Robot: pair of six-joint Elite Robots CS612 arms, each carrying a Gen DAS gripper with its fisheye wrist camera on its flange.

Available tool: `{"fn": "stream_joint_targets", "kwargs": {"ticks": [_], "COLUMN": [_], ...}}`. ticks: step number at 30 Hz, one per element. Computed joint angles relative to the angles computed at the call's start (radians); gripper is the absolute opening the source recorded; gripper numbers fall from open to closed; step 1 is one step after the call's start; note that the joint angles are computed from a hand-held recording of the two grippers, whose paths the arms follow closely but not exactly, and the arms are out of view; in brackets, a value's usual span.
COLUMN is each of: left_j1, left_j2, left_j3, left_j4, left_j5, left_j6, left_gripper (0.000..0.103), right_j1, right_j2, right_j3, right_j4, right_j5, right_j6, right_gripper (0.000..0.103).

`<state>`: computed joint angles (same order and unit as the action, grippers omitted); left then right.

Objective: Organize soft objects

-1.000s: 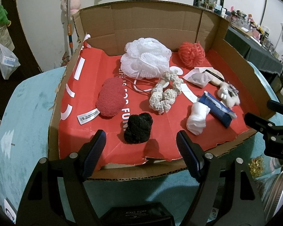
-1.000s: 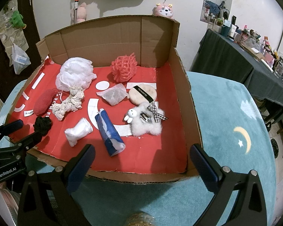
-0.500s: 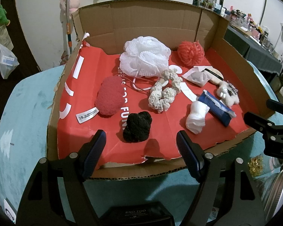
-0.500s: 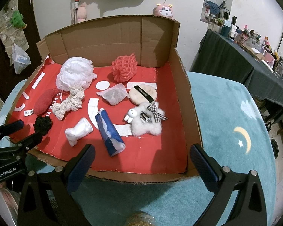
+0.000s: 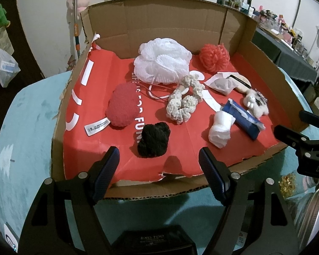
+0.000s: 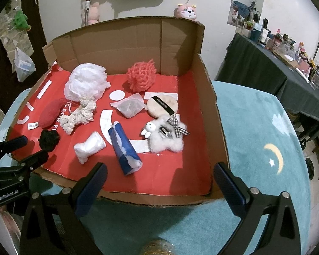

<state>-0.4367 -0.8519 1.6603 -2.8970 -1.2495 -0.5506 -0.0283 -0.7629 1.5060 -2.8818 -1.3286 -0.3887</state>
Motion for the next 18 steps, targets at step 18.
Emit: {"fn": "stream_joint_targets", "kwargs": {"ticks": [18], "left_j1": [0.002], "left_j2": [-0.028], "left_j3": [0.037], "left_j4": [-0.076], "left_j5": [-0.025], "left_j6": [-0.001], "left_gripper": [0.076], "right_j1": [-0.008], "right_j2": [-0.018], "right_j3": [0.018], "right_j4": [-0.04], "right_j5": [0.019], "right_j6": [-0.003], "right_gripper": [0.102]}}
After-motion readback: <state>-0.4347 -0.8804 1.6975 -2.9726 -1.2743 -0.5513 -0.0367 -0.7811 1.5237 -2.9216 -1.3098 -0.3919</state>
